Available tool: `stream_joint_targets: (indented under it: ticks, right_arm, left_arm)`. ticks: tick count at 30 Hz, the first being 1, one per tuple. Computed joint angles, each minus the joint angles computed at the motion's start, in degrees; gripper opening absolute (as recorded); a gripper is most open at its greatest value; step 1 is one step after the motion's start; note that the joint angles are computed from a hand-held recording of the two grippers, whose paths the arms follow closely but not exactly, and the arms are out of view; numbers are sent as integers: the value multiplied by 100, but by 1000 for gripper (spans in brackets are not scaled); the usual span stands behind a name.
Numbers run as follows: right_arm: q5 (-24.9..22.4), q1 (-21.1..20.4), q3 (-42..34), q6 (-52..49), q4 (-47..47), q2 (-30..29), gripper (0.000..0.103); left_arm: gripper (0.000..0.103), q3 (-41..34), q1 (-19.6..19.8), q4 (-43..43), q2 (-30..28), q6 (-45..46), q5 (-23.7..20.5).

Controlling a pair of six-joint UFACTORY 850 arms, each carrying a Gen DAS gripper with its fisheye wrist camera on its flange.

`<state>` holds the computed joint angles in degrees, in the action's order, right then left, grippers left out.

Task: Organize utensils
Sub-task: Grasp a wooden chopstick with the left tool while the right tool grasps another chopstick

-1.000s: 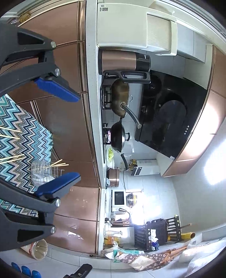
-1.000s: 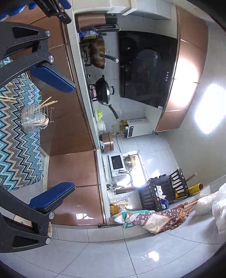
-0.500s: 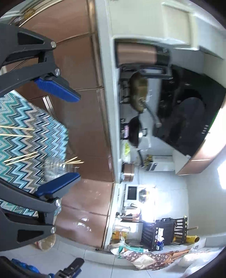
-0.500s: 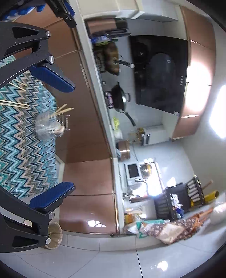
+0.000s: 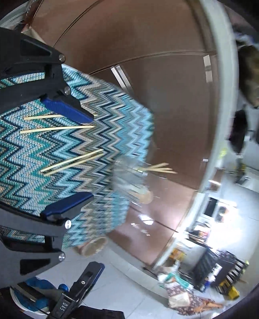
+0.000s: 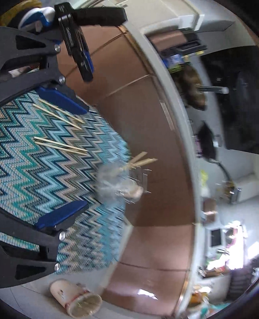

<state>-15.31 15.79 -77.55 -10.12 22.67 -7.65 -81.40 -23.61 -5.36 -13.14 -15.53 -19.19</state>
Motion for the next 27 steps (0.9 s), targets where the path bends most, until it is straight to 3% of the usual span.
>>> stream_joint_targets:
  ticks: [3,6,11,18,27]
  right_arm:
    - [-482,-86,-373,-479,511,-430,68]
    - [-1069,-188,-884,-709,727,-986,56]
    - [-1766,-227,-1662,-740,644,-1750,49]
    - [-2521,-184,-2708,-636,423,-2674,36]
    - [-3684,-167,-4490,-224,176,-3971,21]
  left_arm:
    - [59,-471,192,-1095,-543,1021,-559]
    - [54,-948,313,-1271,-1048,1188,-1063]
    - [42,-1725,537,-1585,-1815,1322,-1846]
    - [27,-2653,672,-1663,-2594,1255,-2648]
    - [21,-3595,692,-1293,-3329,915,-3358]
